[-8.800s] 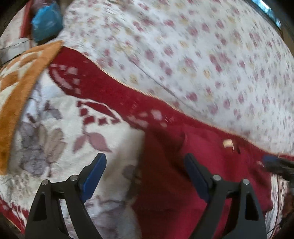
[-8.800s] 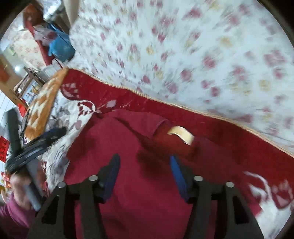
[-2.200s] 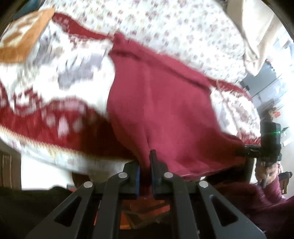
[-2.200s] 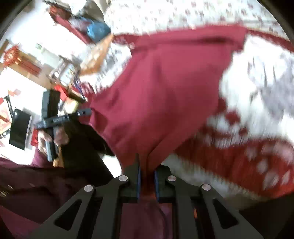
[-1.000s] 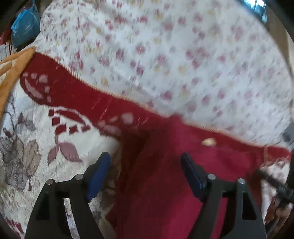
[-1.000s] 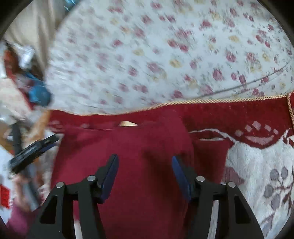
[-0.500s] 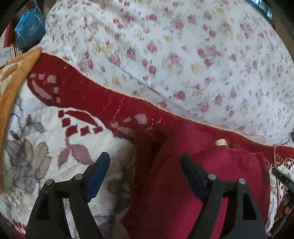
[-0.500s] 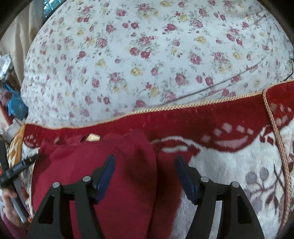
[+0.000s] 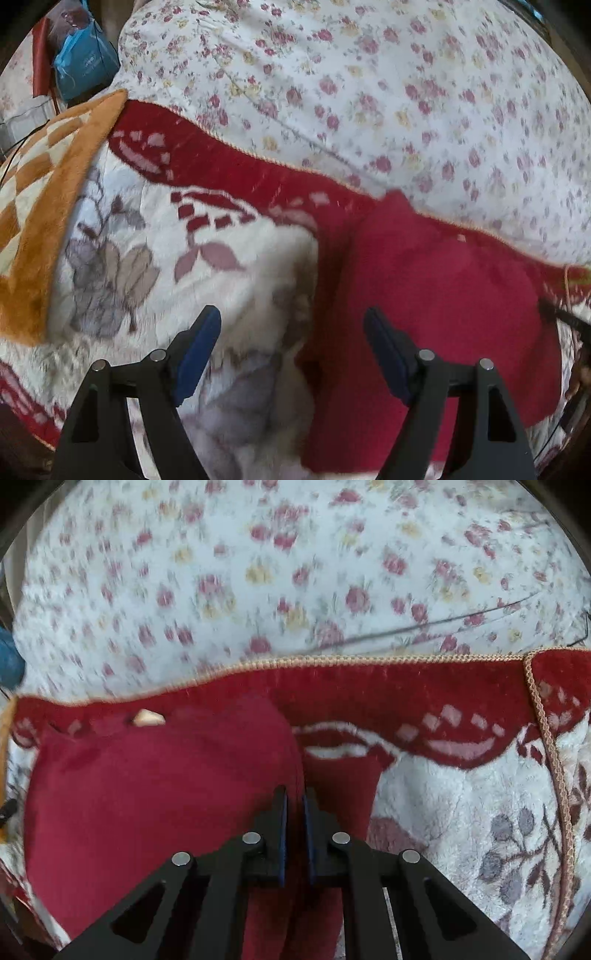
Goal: Fold small clothes
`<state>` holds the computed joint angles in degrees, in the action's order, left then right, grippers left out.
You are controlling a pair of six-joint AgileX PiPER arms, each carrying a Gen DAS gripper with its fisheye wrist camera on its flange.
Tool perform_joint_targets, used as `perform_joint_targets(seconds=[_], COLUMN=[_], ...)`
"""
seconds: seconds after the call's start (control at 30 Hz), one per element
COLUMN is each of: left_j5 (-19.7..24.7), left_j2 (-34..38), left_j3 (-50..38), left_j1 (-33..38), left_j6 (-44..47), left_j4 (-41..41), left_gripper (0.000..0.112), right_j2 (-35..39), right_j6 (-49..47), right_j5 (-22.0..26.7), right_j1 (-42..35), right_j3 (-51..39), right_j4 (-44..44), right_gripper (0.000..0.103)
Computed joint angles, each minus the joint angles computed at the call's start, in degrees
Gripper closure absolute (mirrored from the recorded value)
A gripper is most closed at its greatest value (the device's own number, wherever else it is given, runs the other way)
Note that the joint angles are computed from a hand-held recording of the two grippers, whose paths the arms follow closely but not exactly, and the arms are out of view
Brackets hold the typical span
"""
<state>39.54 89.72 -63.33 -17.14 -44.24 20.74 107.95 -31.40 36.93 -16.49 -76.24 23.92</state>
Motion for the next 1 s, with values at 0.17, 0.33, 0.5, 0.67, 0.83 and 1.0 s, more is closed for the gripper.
perform_joint_targets(seconds=[0.17,0.33,0.5,0.67,0.83,1.0], left_j5=[-1.38,-3.01,-5.24,-6.28,-7.32,-8.24], left_j2=[-2.28,-0.09,0.28,1.72,2.69,2.04], left_j3=[5.05,5.38,6.32,6.06,5.99,7.14], left_j1=[-2.47,-1.42,0.94,2.82,4.91,6.72], left_j6=[-2.28,-1.14,0.53,4.97,9.22,13.64], left_j4=[0.18,-2.89,-4.69,-7.96,-12.44,-17.69], left_gripper=[0.029,0.029,0.025,0.023,0.021,0.021], right_j2=[-10.81,-7.7,2.4,16.61,26.29,23.61], right_j6=[4.51,-7.74,-5.71,8.7,20.14,16.9], right_j5=[-4.98,4.81,0.74,1.87,4.51,7.43], right_j1=[3.58,14.84,27.98,36.52,38.29,34.21], right_j3=[5.83,2.12,-7.49,-24.13,-36.07,-36.54], right_j4=[0.57,14.67,9.85,-5.2,-14.95,-6.77], right_gripper=[0.053,0.053,0.053,0.053,0.053,0.053])
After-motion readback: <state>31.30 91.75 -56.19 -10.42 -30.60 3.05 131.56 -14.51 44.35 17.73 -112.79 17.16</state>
